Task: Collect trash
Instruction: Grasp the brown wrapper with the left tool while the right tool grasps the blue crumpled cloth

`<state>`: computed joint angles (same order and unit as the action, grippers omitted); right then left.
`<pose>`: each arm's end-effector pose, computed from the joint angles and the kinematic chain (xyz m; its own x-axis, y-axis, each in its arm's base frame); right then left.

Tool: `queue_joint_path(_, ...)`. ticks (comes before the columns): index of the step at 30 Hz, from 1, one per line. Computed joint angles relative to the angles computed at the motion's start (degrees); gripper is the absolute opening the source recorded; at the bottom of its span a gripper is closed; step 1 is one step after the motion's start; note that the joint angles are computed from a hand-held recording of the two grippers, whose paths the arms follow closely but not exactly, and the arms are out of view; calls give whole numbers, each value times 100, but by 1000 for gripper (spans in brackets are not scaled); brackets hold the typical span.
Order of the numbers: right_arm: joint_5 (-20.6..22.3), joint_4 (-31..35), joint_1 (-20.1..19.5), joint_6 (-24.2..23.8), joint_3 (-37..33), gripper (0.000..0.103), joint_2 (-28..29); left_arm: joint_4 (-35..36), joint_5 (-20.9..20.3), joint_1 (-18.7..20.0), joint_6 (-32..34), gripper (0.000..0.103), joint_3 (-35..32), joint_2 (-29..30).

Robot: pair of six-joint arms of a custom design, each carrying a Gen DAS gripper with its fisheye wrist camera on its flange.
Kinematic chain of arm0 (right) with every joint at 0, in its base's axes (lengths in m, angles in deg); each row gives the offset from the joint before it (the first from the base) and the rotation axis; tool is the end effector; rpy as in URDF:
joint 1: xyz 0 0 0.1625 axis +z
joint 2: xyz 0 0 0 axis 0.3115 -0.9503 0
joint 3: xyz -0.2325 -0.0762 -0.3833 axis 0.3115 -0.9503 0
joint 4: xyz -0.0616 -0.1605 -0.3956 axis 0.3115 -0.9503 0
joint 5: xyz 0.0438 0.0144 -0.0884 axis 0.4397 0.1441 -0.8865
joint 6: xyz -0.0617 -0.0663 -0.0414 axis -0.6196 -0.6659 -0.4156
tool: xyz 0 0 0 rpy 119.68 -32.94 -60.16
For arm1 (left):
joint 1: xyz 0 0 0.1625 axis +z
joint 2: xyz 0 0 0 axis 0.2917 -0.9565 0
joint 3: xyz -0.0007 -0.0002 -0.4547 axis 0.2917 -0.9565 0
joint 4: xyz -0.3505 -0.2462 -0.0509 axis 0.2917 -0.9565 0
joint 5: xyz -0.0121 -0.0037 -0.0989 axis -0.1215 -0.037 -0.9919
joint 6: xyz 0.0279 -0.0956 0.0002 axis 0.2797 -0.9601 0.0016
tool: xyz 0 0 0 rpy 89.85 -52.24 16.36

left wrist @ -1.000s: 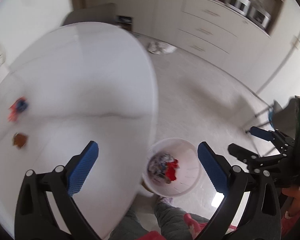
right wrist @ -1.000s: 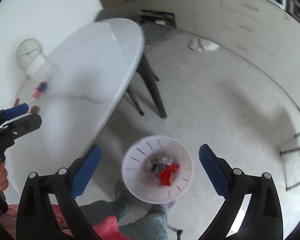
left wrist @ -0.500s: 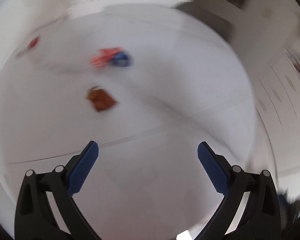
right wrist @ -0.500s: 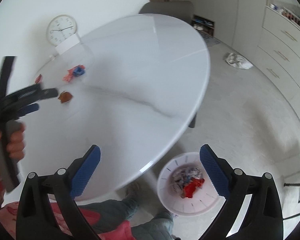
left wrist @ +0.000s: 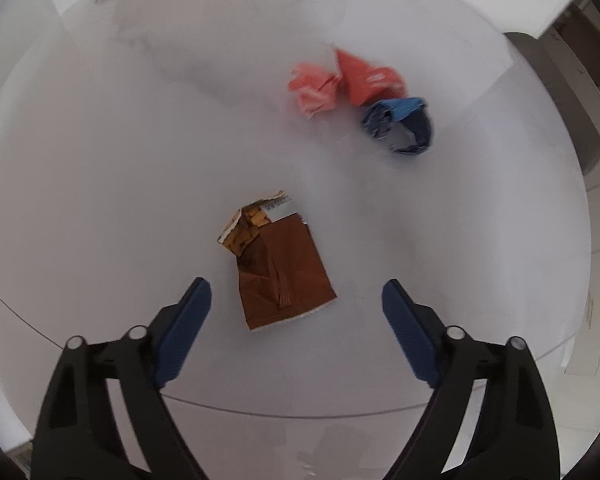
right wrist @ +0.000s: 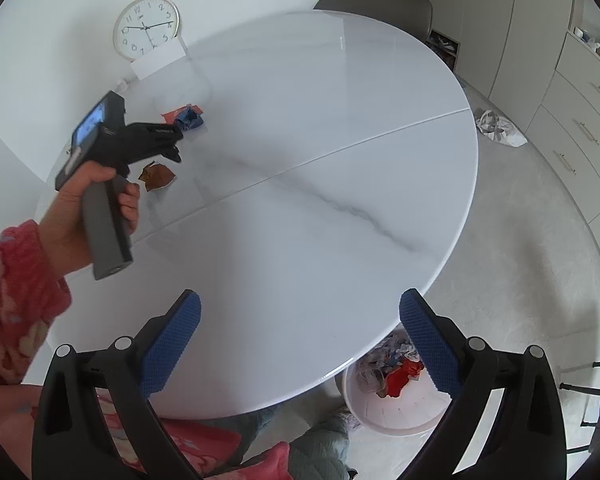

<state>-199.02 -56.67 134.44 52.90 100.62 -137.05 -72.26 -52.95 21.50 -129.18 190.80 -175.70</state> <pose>0.4426 -0.1588 0.2507 -0.8012 0.2324 0.5514 -0.1233 0.8376 -0.5321 -0.2465 -0.4438 0.3468 -0.7614 -0.2536 -0.5965 -0.0212 0.9295 -0.3681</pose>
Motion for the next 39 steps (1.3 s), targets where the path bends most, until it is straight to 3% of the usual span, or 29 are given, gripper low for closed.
queue_joint_path(8,-26,-162,-131,-431,-80,99,122,-17,166,-48,-21,59,64,36)
queue_joint_path(11,-69,-327,-242,-832,-132,99,197,-58,214,-84,189,44,77,50)
queue_joint_path(15,-258,-852,-483,-1793,-276,99,392,-134,163,-88,629,29,113,-16)
queue_joint_path(22,-287,-2722,-1348,-4198,-661,99,1158,-402,42,19,1544,27,186,-507)
queue_joint_path(27,21,-3555,-1908,-5425,-1172,92,1882,-634,-153,212,2393,27,124,-970)
queue_joint_path(31,155,-3872,-2223,-5962,-1570,83,2409,-649,-278,313,2725,27,78,-1166)
queue_joint_path(36,408,-4050,-2545,-6233,-1977,69,2926,-732,-419,548,3101,27,-67,-1179)
queue_joint_path(39,419,-3892,-2636,-6272,-2194,53,3158,-851,-425,624,3300,27,-149,-1056)
